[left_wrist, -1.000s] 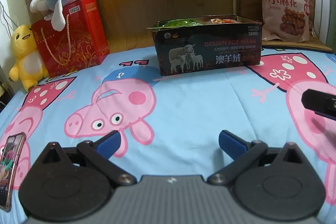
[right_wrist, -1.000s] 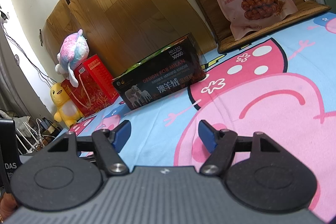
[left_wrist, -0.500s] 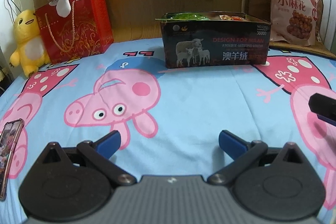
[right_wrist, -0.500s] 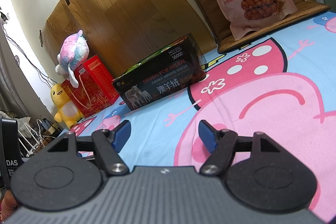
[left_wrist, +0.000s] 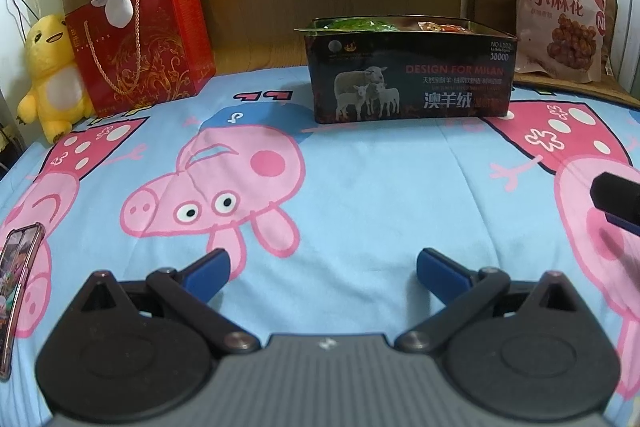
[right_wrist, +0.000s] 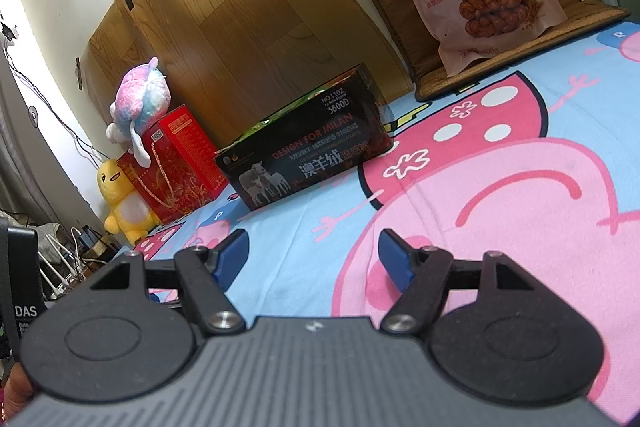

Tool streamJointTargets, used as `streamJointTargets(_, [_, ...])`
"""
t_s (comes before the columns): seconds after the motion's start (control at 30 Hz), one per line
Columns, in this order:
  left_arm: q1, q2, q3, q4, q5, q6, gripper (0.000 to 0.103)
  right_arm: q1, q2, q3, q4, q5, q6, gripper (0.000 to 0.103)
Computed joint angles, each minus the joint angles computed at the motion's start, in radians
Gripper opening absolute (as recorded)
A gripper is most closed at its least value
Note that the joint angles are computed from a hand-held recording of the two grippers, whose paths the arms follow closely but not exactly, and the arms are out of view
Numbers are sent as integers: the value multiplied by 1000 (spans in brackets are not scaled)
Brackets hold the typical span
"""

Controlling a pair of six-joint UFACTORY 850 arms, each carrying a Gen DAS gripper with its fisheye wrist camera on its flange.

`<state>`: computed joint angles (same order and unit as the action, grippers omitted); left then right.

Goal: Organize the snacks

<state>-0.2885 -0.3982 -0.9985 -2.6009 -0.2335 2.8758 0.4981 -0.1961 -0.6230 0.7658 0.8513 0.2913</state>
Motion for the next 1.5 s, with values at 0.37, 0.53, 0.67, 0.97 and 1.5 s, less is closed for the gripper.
streamJointTargets(0.37, [-2,1,-4,58,10,-57,103,-1,0,0,-1,0,2,74])
streamJointTargets(0.53, [-3,2,-5,108,13,-103,103,-2,0,1,-4,0,4,74])
streamJointTargets(0.67, [-2,0,-9,153,16,-147,103,-1,-1,-2,-3,-2,3,74])
streamJointTargets(0.97, [-3,-2,-14,238,20,-227,103,-1,-1,-1,-3,-1,4,74])
streamJointTargets(1.5, [0,-10,-25,402,19,-390,103,-2,-1,-2,-3,-4,6,74])
